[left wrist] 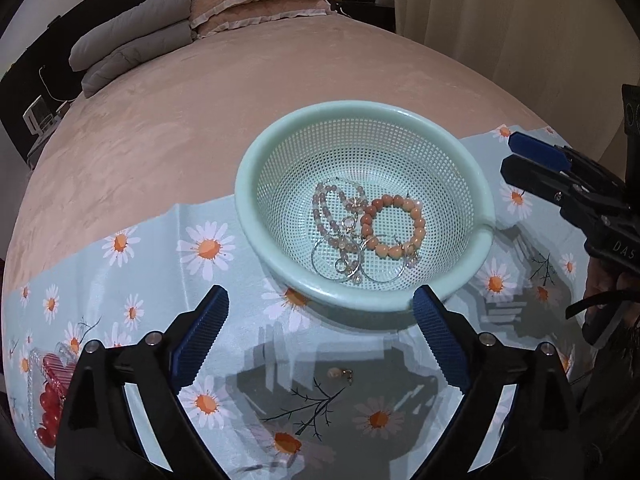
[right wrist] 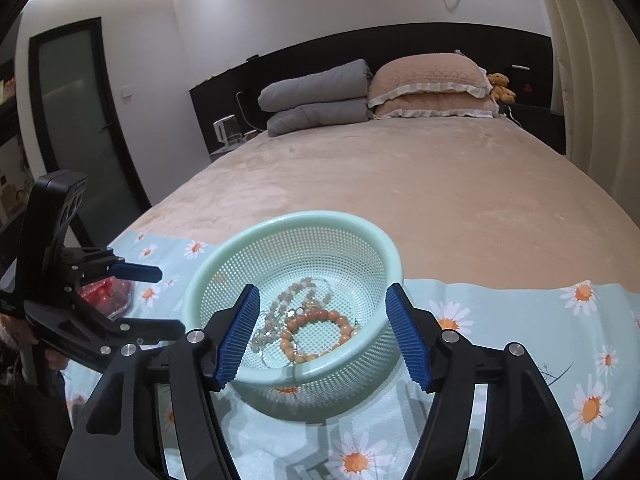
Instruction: Organize jewelry
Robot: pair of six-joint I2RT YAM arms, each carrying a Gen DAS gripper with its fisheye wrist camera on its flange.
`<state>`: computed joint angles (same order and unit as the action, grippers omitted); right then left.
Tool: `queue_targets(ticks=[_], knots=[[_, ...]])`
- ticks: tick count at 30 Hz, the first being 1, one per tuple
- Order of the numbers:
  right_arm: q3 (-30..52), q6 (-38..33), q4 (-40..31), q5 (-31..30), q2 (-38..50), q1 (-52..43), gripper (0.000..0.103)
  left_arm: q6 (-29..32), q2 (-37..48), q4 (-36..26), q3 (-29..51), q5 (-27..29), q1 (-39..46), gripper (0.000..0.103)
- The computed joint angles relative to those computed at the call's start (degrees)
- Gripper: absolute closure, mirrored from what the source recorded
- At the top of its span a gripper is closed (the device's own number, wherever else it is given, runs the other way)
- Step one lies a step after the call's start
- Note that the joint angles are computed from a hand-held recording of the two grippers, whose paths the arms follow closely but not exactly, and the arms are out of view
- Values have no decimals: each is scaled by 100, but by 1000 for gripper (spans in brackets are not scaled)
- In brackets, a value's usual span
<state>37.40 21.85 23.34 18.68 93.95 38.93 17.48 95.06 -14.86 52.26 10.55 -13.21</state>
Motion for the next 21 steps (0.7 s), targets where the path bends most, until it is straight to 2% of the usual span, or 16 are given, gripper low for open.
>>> queue_targets(ticks=[6, 11, 12, 14, 15, 20, 21], knots=[[80, 119, -267, 257, 4, 96, 20, 158, 204, 212, -462, 58, 165, 12], [99, 221, -550, 451, -71, 237, 18, 228, 430, 364, -718, 39, 173, 20], [117, 252, -637, 488, -78, 268, 17, 231, 489, 395, -730, 21, 161, 24], [161, 313, -807, 546, -71, 312, 17, 308, 612, 413, -733, 63, 138, 37], [177, 361, -896, 606, -71, 361, 17, 352, 670, 407, -727, 90, 123, 50], [223, 420, -1199, 735, -90, 464, 17, 496, 764, 668, -889, 72, 20, 54], [216, 398, -1209, 742, -101, 484, 17, 527, 769, 712, -912, 92, 27, 57]])
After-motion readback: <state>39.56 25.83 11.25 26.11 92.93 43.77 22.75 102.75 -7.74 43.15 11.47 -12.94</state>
